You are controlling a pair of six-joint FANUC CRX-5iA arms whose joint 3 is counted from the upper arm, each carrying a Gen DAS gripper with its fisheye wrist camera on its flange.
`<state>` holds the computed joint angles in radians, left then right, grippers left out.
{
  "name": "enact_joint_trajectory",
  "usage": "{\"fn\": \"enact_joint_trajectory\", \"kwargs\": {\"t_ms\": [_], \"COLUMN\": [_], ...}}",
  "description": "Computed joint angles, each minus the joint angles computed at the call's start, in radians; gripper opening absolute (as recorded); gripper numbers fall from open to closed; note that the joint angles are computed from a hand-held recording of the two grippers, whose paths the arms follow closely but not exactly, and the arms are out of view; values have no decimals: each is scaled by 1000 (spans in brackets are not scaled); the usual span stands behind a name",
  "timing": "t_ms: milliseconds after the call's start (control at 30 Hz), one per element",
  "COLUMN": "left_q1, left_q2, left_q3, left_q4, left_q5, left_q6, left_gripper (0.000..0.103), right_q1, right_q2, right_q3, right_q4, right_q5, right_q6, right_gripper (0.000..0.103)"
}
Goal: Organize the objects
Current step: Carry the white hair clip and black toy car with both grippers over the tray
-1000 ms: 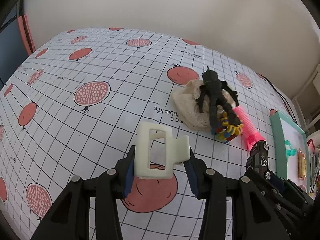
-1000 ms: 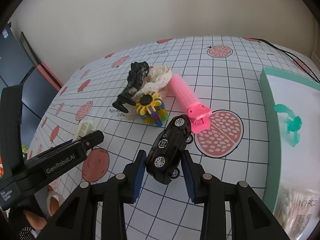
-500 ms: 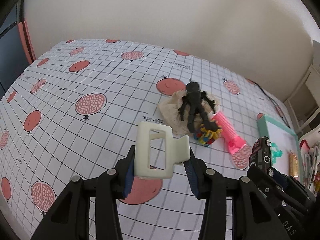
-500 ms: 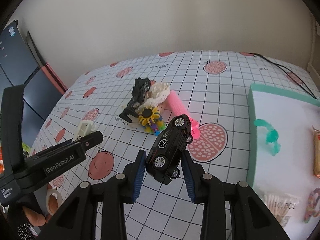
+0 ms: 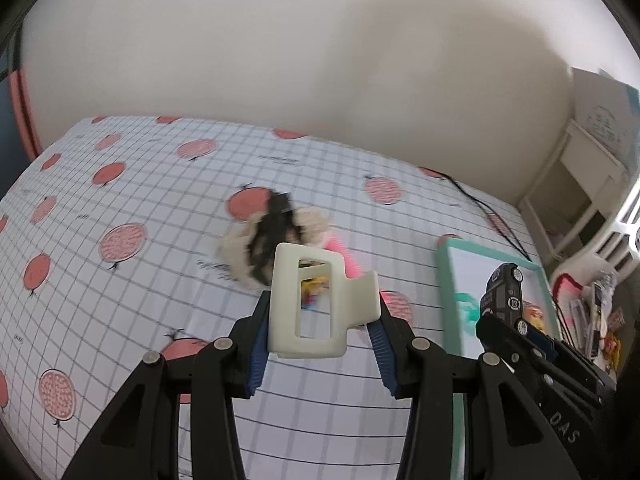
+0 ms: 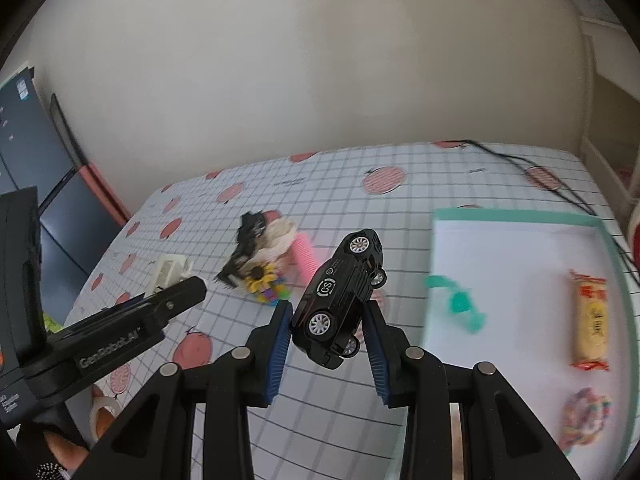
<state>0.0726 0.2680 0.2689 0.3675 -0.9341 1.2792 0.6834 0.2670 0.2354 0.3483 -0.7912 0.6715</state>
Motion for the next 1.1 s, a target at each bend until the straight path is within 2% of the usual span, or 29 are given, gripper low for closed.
{"fn": "enact_joint_trajectory", "kwargs": {"t_ms": [367, 533, 800, 1100], "left_q1": [-83, -122, -180, -224], "left_q2": [-20, -5, 22, 61], "left_q3": [-36, -23, -9, 10], "left_q4": [51, 40, 17, 3], "left_q5": [51, 45, 31, 4], "left_q6": [-58, -68, -73, -82], "left_gripper": [47, 47, 47, 47], "right_q1": [-61, -93, -124, -154], "right_q2": [-105, -148, -167, -154], "right_q3": [-144, -205, -239, -236], "right_q4": [111, 132, 127, 69], "right_q5": [7, 28, 16, -16], "right_q6": [-131, -210, -233, -216], "right_gripper": [38, 38, 38, 38]}}
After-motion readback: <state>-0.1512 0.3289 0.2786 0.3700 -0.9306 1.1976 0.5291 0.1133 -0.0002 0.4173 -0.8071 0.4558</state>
